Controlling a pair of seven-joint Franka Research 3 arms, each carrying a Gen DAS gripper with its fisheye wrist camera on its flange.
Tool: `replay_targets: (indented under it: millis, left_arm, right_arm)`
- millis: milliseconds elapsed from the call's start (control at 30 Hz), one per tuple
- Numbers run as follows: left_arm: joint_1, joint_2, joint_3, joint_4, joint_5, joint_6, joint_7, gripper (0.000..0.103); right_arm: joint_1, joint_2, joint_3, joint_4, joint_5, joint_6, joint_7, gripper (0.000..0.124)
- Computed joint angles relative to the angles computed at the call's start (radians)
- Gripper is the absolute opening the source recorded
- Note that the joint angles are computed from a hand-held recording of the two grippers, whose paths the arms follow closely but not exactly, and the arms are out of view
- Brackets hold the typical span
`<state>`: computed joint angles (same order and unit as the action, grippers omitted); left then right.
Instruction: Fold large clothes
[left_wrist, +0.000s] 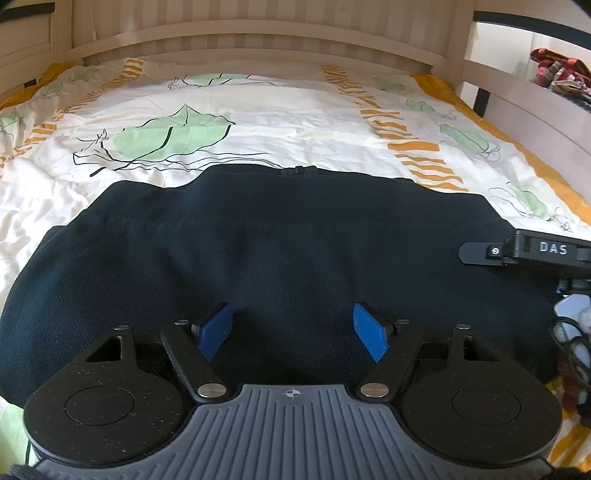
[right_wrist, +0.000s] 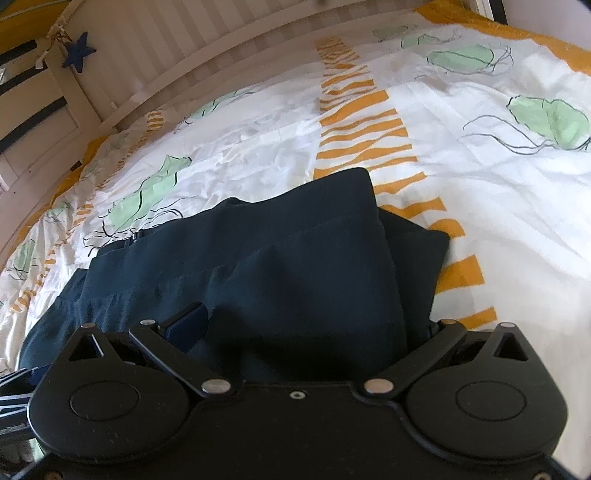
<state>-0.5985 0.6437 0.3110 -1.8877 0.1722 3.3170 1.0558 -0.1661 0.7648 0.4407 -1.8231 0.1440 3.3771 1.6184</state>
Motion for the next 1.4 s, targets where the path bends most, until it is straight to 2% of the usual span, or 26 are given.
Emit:
replay_targets:
  millis: [100, 367, 533, 933, 1000, 1133, 1167, 1233, 1267, 1333, 1400]
  left_arm:
    - [-0.001, 0.001, 0.002, 0.000, -0.003, 0.002, -0.001, 0.073]
    - [-0.014, 0.008, 0.014, 0.008, -0.011, -0.006, -0.003, 0.074]
    - [-0.004, 0.008, 0.007, 0.011, -0.002, -0.009, -0.010, 0.075]
    - [0.016, 0.004, -0.013, 0.009, 0.006, -0.003, -0.016, 0.075]
    - [0.043, -0.002, -0.039, 0.008, 0.014, -0.003, -0.011, 0.074]
    - [0.156, -0.030, -0.149, -0.004, 0.046, -0.002, 0.005, 0.073]
    - [0.158, -0.038, -0.148, -0.013, 0.045, 0.001, 0.002, 0.072]
    - [0.111, -0.052, -0.093, -0.040, 0.026, 0.016, -0.006, 0.071]
    - [0.091, -0.060, -0.069, -0.056, 0.016, 0.028, -0.004, 0.071]
    - [0.086, -0.074, -0.061, -0.081, 0.005, 0.045, 0.011, 0.071]
    - [0.080, -0.083, -0.054, -0.104, -0.007, 0.057, 0.038, 0.071]
  right_arm:
    - [-0.084, 0.000, 0.084, -0.020, -0.020, -0.032, -0.002, 0.103]
    - [-0.389, 0.105, 0.399, -0.077, -0.046, -0.056, -0.016, 0.103]
    - [-0.499, 0.186, 0.513, -0.093, -0.062, -0.057, -0.003, 0.103]
    - [-0.540, 0.216, 0.562, -0.108, -0.059, -0.074, -0.013, 0.103]
    - [-0.550, 0.226, 0.574, -0.112, -0.060, -0.070, -0.011, 0.103]
    - [-0.560, 0.237, 0.586, -0.117, -0.066, -0.065, -0.005, 0.103]
    - [-0.563, 0.237, 0.589, -0.120, -0.069, -0.064, -0.005, 0.102]
    - [-0.553, 0.215, 0.574, -0.125, -0.065, -0.065, 0.006, 0.097]
    - [-0.543, 0.199, 0.562, -0.128, -0.059, -0.065, 0.013, 0.089]
    - [-0.507, 0.147, 0.517, -0.135, -0.038, -0.065, 0.033, 0.070]
    - [-0.474, 0.102, 0.477, -0.145, -0.019, -0.054, 0.052, 0.039]
